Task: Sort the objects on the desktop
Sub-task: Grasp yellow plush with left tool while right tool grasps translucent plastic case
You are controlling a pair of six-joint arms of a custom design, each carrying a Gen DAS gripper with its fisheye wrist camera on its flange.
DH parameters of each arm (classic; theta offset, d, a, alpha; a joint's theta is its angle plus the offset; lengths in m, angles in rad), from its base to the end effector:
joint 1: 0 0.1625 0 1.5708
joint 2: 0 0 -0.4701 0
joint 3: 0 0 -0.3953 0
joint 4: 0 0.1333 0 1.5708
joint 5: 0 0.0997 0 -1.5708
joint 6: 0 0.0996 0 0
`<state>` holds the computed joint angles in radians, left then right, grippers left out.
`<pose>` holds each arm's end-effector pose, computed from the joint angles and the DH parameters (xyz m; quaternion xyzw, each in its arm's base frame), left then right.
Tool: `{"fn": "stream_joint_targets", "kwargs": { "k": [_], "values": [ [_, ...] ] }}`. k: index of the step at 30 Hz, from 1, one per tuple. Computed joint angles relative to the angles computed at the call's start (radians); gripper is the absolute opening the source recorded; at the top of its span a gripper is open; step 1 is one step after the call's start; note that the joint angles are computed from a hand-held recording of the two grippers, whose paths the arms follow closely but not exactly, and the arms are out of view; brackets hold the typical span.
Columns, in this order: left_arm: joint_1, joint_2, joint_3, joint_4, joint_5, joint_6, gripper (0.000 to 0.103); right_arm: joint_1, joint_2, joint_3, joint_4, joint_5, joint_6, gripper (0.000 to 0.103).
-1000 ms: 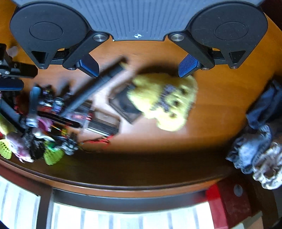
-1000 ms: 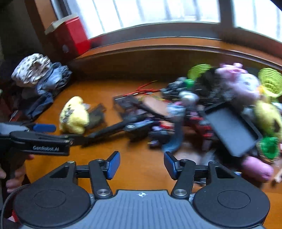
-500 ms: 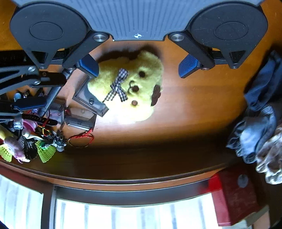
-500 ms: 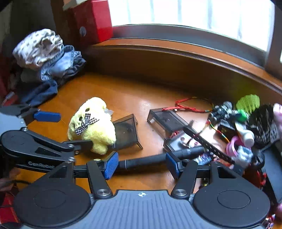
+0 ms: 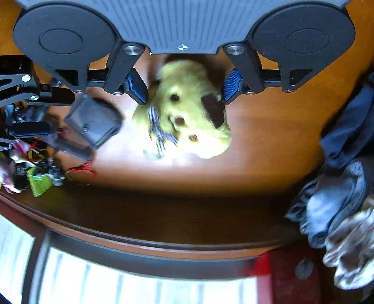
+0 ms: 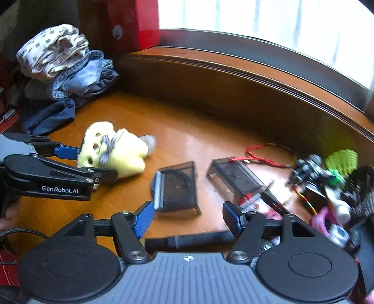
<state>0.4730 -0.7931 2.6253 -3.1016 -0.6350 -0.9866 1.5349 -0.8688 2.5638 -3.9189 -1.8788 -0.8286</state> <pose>-0.1746 -0.3291 0.0296 0.1166 0.8773 -0.3175 0.3406 0.0890 -0.3949 0.1144 0.3159 -0.8824 0.2270 0.2647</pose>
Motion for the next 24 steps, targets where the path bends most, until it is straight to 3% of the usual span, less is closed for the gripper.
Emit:
{"fn": "stream_joint_targets", "kwargs": {
  "k": [3,5,7,14,16,17,23,24],
  "values": [
    [0.004,-0.005,0.005,-0.018,-0.002,-0.001,0.075,0.011,0.033,-0.025,0.017,0.001,-0.013,0.070],
    [-0.004,0.001,0.007,-0.045,0.009,0.008,0.087,0.019,0.055,-0.041,0.023,-0.006,-0.018,0.071],
    [-0.007,0.010,-0.004,-0.048,0.030,0.017,0.092,0.026,0.079,-0.051,0.012,-0.017,-0.026,0.072],
    [0.047,0.029,-0.058,0.016,0.077,0.035,0.093,0.035,0.138,-0.053,-0.079,-0.040,-0.087,0.073],
    [0.055,0.043,-0.052,-0.026,0.079,0.051,0.091,0.033,0.142,-0.054,-0.091,-0.037,-0.089,0.073],
    [0.059,0.050,-0.049,-0.052,0.079,0.067,0.085,0.031,0.142,-0.055,-0.094,-0.034,-0.088,0.072],
    [0.058,0.061,-0.023,-0.175,0.066,0.138,0.070,0.011,0.115,-0.064,-0.046,-0.007,-0.027,0.059],
    [0.055,0.059,-0.018,-0.187,0.065,0.140,0.068,0.009,0.113,-0.064,-0.047,-0.006,-0.022,0.053]
  ]
}}
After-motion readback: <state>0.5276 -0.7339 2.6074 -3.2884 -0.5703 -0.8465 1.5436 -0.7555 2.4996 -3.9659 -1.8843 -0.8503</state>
